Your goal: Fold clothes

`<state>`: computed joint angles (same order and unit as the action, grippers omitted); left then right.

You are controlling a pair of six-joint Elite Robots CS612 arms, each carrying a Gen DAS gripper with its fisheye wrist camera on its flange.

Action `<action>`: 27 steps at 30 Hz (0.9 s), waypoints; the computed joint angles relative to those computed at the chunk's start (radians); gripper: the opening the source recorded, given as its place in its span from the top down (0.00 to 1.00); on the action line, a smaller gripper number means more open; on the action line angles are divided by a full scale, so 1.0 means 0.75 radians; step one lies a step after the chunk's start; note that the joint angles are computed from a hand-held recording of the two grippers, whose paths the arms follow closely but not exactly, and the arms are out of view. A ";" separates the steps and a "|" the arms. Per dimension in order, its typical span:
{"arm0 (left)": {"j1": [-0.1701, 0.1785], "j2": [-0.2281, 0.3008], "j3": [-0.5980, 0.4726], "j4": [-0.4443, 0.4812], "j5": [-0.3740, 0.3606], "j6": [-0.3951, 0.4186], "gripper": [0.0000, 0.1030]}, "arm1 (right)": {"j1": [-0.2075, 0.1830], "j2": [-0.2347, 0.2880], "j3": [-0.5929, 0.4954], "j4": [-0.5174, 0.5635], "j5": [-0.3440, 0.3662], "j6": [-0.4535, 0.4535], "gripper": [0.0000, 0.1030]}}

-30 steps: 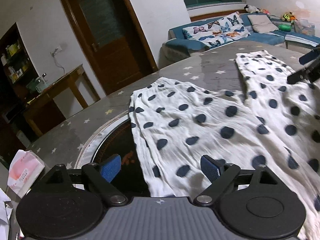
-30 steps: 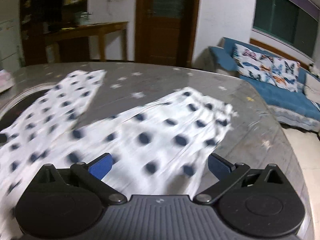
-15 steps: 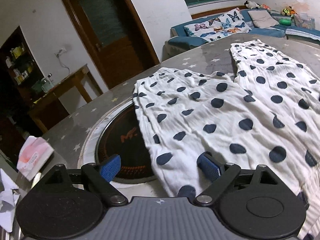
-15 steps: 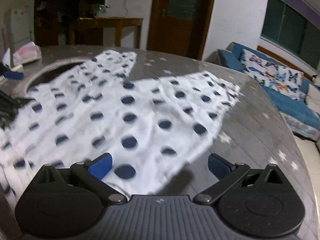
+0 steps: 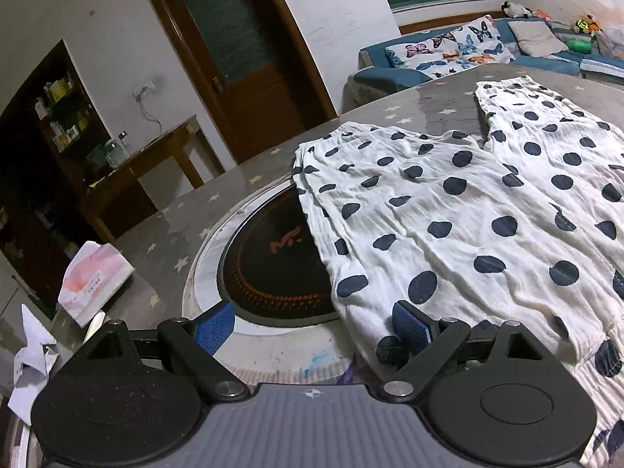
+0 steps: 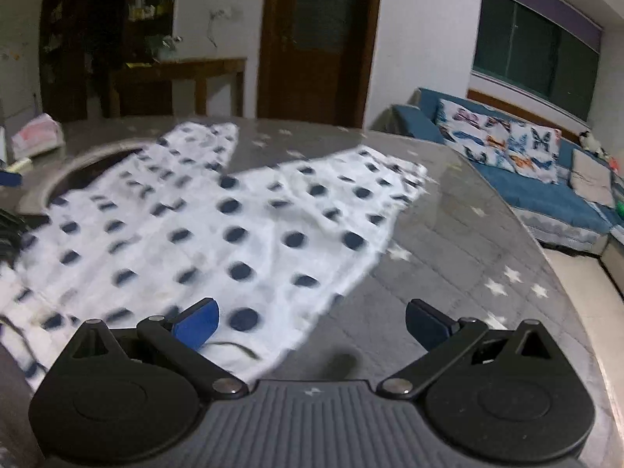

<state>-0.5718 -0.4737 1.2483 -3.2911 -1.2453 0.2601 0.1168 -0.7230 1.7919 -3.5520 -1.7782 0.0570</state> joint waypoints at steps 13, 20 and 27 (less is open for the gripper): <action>-0.002 -0.021 0.038 -0.008 0.008 -0.028 0.11 | 0.011 0.006 0.022 -0.011 0.033 0.052 0.00; -0.007 -0.069 0.107 -0.060 -0.108 -0.032 0.10 | -0.004 -0.003 0.057 -0.033 0.045 0.153 0.00; -0.019 -0.118 0.193 -0.093 -0.392 0.034 0.10 | -0.022 -0.013 0.093 -0.107 0.080 0.271 0.00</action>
<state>-0.5862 -0.5625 1.3928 -3.3609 -1.5395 0.2853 0.1000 -0.7328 1.8615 -3.6322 -1.7182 0.2606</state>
